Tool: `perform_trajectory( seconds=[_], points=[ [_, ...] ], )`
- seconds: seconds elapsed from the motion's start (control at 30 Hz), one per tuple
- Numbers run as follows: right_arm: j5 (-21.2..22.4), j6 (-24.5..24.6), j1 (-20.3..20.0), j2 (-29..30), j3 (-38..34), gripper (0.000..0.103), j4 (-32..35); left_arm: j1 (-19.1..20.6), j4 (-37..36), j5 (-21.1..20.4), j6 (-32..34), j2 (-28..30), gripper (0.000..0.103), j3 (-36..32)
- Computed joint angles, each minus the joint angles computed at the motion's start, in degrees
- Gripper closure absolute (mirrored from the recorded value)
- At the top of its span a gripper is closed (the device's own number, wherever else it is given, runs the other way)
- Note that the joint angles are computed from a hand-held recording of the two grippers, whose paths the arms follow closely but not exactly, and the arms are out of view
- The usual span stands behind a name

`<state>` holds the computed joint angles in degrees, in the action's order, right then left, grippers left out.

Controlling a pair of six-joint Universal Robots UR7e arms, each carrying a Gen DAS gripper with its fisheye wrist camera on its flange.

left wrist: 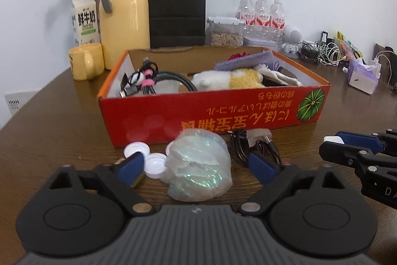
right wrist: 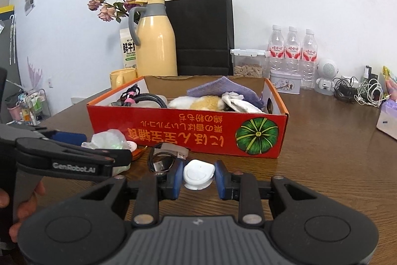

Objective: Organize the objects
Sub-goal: 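Grasp the iridescent plastic bag with the left tool while the right tool holds the lid, then carry the lid with the right tool while the left tool carries the plastic bag into the box, releasing both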

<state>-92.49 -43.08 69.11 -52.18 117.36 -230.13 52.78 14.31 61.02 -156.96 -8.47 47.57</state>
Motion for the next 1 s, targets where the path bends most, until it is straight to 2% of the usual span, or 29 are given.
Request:
perform_trajectory(
  seconds=[0.07,0.2,0.27,0.4,0.7,0.9,1.0],
  points=[
    [0.1,0.0,-0.1,0.2,-0.2,0.077,0.2,0.1,0.1,0.1,-0.2,0.2,0.025,-0.2],
    [0.1,-0.1,-0.2,0.4,-0.4,0.077,0.4,0.3,0.7,0.8,-0.8,0.3,0.056,-0.4],
    [0.2,-0.1,-0.2,0.4,-0.4,0.077,0.4,0.4,0.2,1.6,-0.4,-0.1,0.059,0.3],
    [0.1,0.0,-0.2,0.5,-0.4,0.077,0.1,0.5,-0.7,3.2,-0.1,-1.2,0.062,2.0],
    [0.3,-1.3,0.9,0.2,-0.7,0.077,-0.5,0.1,-5.5,6.4,1.8,-5.1,0.062,7.0],
    [0.6,-3.4,3.0,0.6,-3.9,0.077,0.1,-0.2,-8.1,7.7,4.3,-5.6,0.062,5.1],
    [0.6,-4.4,4.3,1.2,-7.0,0.077,1.5,-0.2,-7.7,7.8,4.7,-4.3,0.062,1.4]
  ],
)
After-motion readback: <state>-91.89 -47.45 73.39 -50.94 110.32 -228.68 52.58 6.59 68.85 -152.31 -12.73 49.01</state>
